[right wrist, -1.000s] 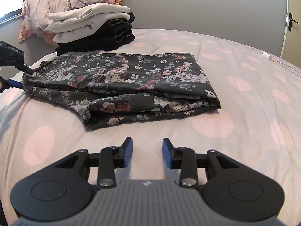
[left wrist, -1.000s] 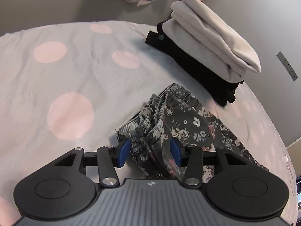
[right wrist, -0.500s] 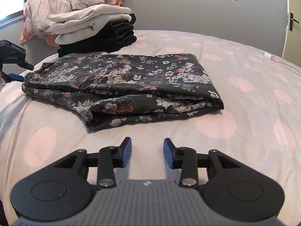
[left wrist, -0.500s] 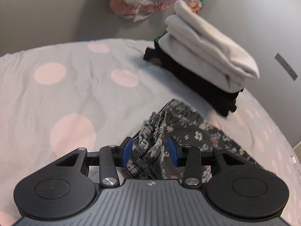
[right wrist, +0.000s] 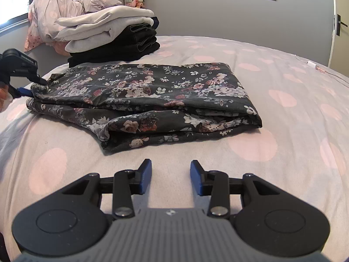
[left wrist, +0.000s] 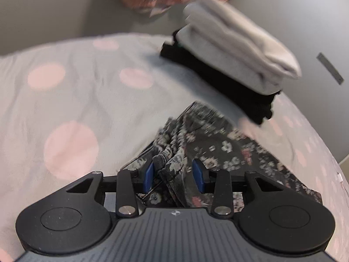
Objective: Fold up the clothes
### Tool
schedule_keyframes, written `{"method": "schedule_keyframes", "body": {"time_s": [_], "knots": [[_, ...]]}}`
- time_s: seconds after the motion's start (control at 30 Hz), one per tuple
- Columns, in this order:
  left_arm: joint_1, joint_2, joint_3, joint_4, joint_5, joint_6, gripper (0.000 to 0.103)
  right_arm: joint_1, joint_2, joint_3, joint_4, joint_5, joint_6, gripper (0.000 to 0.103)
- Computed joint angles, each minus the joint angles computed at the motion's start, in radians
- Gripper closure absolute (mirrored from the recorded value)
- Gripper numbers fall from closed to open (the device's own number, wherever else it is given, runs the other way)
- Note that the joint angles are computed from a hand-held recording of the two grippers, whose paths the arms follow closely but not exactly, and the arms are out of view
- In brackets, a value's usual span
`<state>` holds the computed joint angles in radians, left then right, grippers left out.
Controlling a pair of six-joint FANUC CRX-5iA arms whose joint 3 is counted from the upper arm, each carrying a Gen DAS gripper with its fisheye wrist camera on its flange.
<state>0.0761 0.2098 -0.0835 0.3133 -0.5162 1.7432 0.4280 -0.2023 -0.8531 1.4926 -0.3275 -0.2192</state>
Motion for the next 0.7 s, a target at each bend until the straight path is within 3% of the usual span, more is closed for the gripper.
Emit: {"method": "schedule_keyframes", "body": {"time_s": [0.13,0.27,0.4,0.53,0.63,0.7], "knots": [[-0.001,0.043,0.043,-0.018,-0.012,0.040,0.059,-0.001,-0.002,-0.001,0.000,0.002,-0.001,0.060],[0.008,0.058,0.008,0.098,0.038,-0.038,0.059,-0.004,-0.003,-0.002,0.007,0.006,-0.007,0.060],[0.017,0.060,-0.032,0.191,0.082,-0.081,0.072,-0.017,0.001,-0.004,0.040,0.017,-0.032,0.059],[0.005,0.041,-0.049,0.171,0.133,-0.094,0.080,-0.030,0.002,-0.004,0.070,0.028,-0.052,0.059],[-0.022,0.011,-0.085,0.193,0.225,-0.204,0.082,-0.035,0.000,-0.007,0.086,0.032,-0.067,0.059],[-0.048,-0.004,-0.128,0.303,0.297,-0.364,0.082,-0.035,0.000,-0.007,0.087,0.031,-0.070,0.059]]}}
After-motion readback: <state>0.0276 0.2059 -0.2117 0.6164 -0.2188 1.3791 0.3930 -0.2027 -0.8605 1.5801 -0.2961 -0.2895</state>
